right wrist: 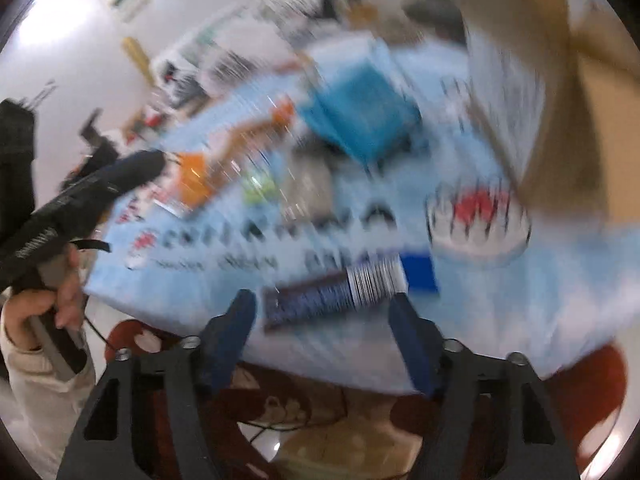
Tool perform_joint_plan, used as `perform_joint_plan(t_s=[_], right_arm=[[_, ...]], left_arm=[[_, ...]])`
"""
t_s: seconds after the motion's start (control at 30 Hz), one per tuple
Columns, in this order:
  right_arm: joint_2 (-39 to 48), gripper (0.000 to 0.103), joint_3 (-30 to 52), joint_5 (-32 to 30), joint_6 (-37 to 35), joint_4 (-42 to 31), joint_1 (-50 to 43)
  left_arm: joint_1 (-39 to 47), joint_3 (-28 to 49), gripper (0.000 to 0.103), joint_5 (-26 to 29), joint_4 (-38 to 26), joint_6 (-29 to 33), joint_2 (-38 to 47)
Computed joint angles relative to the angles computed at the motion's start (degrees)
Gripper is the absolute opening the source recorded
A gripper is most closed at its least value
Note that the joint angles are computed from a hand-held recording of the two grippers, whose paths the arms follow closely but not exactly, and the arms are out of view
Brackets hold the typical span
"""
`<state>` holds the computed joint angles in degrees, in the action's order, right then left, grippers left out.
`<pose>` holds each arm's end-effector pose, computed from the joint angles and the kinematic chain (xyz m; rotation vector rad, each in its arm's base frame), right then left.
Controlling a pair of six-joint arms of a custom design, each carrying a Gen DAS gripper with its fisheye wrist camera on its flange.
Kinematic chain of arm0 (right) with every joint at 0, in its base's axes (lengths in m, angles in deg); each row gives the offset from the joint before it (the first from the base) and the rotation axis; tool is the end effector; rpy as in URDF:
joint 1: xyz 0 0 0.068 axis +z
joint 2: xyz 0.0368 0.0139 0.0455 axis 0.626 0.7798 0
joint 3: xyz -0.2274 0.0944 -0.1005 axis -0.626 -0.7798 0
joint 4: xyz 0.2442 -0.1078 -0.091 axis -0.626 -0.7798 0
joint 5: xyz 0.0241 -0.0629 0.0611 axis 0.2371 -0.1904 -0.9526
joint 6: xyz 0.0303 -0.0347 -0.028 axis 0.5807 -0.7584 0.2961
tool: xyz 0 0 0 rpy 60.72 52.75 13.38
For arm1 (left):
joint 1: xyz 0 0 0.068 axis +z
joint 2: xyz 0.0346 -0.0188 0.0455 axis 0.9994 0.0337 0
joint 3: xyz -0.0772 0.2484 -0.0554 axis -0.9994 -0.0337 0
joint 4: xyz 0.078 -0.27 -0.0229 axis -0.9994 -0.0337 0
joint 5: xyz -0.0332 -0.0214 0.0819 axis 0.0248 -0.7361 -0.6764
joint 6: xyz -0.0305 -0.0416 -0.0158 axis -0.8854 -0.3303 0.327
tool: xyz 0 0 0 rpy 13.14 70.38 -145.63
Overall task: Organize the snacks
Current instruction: 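Grasp the blue chocolate bar with the right tool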
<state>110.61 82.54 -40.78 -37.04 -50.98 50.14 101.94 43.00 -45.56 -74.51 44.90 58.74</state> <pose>0.2365 0.0645 0.0759 -0.5873 2.5227 0.6561 0.1750 0.0319 0.1299 -0.0136 2.2805 -0.1922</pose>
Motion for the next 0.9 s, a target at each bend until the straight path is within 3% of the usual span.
perform_joint_plan(t_s=[0.4,0.67,0.9], right_arm=[[5.06,0.06,3.46,10.47,4.8,7.42,8.77],[5.56,0.033,3.08,18.39,1.04,10.31,12.63],[4.12,0.031,2.0,24.2,-1.67,10.42,10.91]], left_arm=[[4.27,-1.48,0.074,6.7,5.14,0.71,5.18],[3.01,-1.44,0.074,6.53,8.21,0.29,9.42],[1.32,-1.11,0.074,6.09,8.55,-0.53,9.77]])
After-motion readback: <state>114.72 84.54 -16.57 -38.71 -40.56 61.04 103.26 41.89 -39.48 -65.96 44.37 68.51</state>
